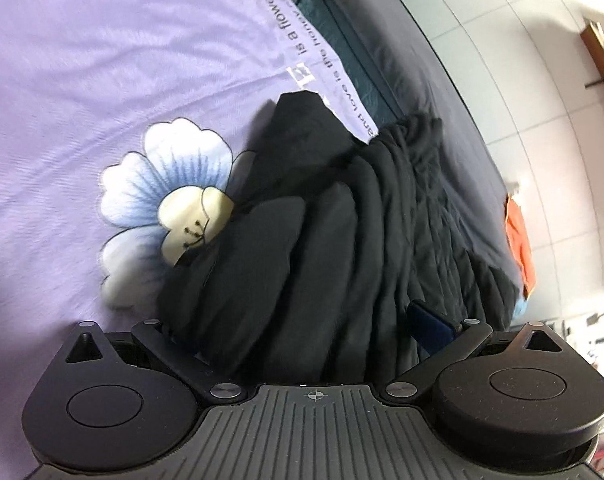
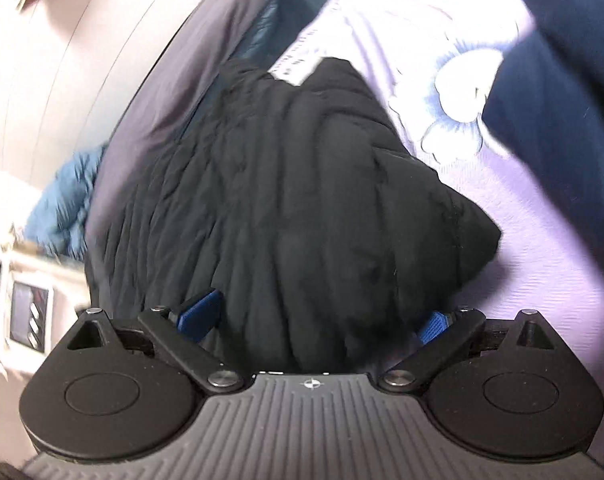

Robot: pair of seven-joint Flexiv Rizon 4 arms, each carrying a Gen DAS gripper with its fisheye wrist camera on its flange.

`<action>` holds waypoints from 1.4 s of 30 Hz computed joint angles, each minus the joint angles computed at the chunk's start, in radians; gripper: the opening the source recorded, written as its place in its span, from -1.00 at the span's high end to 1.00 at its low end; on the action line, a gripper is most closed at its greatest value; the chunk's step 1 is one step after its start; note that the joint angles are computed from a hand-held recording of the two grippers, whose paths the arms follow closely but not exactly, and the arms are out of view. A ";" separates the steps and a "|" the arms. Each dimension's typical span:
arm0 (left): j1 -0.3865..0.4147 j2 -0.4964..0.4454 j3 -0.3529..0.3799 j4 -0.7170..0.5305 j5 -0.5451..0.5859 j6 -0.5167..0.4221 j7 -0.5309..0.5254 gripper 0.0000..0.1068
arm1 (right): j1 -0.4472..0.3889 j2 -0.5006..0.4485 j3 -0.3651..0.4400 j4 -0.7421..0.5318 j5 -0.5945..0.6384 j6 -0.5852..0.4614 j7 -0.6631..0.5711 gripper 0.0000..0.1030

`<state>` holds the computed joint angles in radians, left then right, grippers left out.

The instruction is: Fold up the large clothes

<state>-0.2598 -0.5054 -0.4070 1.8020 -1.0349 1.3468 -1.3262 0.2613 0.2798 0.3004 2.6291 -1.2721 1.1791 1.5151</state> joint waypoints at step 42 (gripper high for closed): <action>-0.378 -0.104 -0.137 -0.442 -0.151 -0.299 0.383 -0.87 | -0.046 0.793 0.409 -0.476 0.743 -1.436 -1.330 0.64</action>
